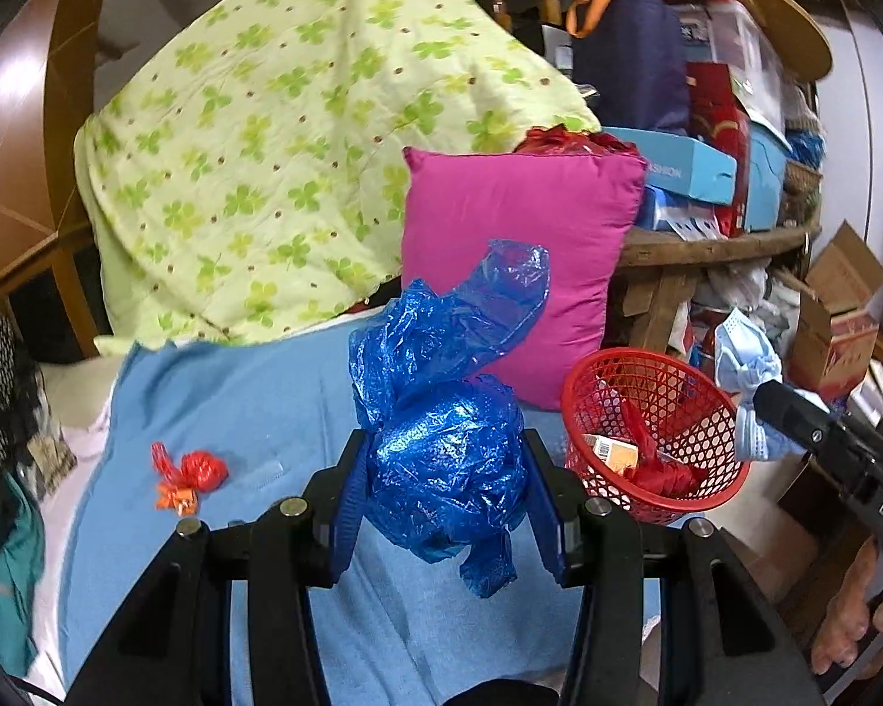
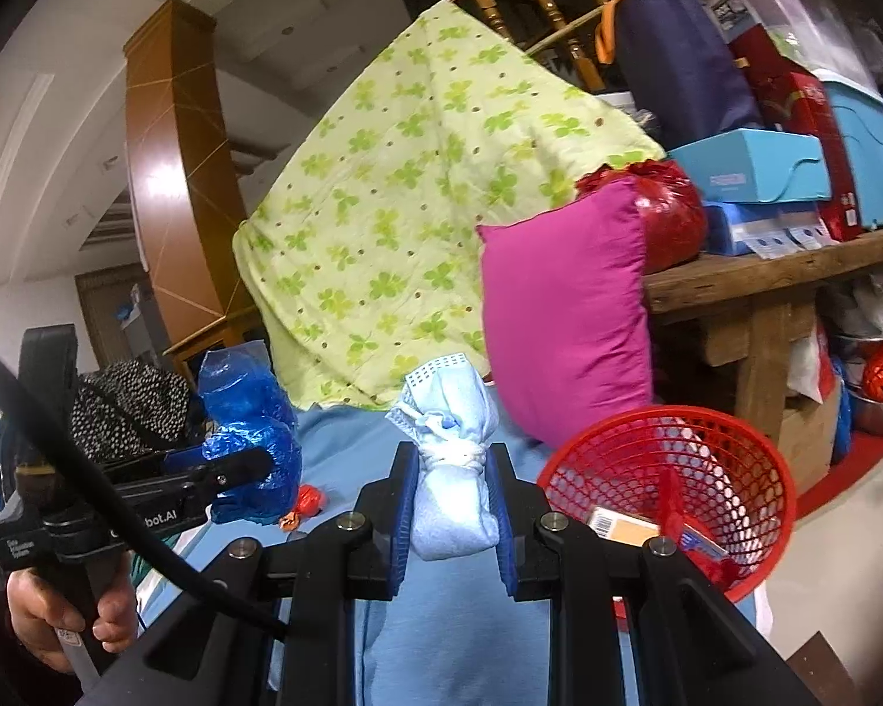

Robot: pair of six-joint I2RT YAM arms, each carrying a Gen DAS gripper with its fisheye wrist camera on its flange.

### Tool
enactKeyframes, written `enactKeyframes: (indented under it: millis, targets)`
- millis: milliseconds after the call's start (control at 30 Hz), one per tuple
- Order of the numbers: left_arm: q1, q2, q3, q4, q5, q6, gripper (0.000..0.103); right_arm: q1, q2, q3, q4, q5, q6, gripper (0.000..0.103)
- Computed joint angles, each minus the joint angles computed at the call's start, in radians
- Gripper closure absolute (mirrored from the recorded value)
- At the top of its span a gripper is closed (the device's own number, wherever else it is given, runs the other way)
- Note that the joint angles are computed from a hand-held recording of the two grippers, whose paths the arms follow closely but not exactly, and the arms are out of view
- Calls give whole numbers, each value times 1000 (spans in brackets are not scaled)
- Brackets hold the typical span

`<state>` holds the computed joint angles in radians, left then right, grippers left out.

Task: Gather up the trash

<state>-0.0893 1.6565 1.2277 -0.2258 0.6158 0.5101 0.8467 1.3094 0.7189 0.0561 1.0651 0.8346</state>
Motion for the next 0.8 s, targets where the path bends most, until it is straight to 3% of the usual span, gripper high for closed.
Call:
enactKeyframes:
  millis: [467, 800]
  targets:
    - [-111, -72, -95, 94, -112, 18, 52, 13, -143, -115, -66, 72, 103, 78]
    - [-162, -66, -100, 105, -150, 24, 52, -13, -204, -172, -67, 61, 132, 78]
